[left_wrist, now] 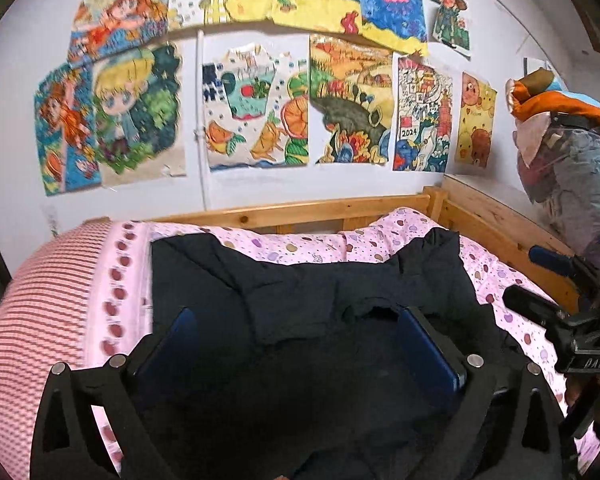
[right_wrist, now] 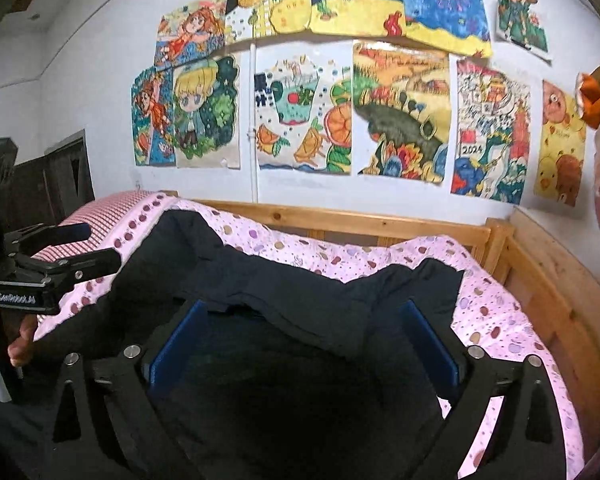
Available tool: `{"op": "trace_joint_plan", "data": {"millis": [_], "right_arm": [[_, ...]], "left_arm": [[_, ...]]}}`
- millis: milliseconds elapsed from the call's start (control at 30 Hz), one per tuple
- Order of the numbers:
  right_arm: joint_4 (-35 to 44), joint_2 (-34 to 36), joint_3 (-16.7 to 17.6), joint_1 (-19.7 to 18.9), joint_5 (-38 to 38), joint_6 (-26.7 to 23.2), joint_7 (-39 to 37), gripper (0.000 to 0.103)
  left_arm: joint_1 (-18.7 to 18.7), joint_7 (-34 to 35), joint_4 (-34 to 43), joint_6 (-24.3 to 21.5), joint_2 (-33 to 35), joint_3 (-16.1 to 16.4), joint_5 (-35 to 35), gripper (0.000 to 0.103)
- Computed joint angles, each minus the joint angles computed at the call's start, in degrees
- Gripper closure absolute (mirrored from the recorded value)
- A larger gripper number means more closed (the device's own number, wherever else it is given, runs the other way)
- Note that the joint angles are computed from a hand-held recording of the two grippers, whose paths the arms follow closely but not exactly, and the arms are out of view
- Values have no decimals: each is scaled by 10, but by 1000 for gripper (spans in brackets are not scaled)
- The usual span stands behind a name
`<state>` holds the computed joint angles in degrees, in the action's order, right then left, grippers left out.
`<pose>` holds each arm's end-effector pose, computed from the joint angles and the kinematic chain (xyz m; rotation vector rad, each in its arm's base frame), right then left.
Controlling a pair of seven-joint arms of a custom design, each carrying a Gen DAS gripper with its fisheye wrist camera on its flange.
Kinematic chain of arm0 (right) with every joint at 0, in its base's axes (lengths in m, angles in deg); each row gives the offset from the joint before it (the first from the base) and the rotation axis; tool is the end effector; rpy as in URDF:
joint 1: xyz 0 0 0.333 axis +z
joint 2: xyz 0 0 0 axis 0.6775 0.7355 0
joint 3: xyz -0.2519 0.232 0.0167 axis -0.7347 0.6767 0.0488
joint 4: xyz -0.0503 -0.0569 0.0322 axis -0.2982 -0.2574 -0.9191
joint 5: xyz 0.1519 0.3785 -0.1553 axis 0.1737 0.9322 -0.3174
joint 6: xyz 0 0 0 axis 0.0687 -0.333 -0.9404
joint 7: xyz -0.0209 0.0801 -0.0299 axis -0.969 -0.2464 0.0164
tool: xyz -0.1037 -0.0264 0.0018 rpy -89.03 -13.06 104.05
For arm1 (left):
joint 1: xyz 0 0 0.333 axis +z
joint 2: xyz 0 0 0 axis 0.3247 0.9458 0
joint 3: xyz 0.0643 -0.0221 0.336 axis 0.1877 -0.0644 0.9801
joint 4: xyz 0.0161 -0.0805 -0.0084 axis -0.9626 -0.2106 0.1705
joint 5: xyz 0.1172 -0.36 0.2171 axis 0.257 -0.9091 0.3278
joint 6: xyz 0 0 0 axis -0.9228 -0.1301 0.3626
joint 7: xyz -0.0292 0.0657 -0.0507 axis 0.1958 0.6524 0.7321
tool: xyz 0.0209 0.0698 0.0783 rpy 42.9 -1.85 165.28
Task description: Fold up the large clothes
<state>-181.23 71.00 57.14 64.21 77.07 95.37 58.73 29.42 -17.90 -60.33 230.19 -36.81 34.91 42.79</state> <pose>0.5523 0.0611 0.6511 -1.7724 1.0191 -0.6766 0.4854 -0.1850 0.6736 -1.6380 1.4379 -0.8862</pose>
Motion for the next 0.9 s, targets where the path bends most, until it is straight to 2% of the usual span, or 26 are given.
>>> {"op": "trace_joint_plan", "data": {"millis": [200, 567, 900], "right_arm": [[-50, -71, 10, 2, -60, 18, 44, 3], [-146, -205, -15, 40, -156, 22, 113, 3], [-219, -301, -25, 41, -252, 5, 171, 3]], "left_arm": [[-12, 18, -54, -11, -91, 7, -24, 0], [-14, 69, -125, -25, -219, -6, -111, 0], [-31, 102, -177, -58, -316, -16, -168, 0]]}}
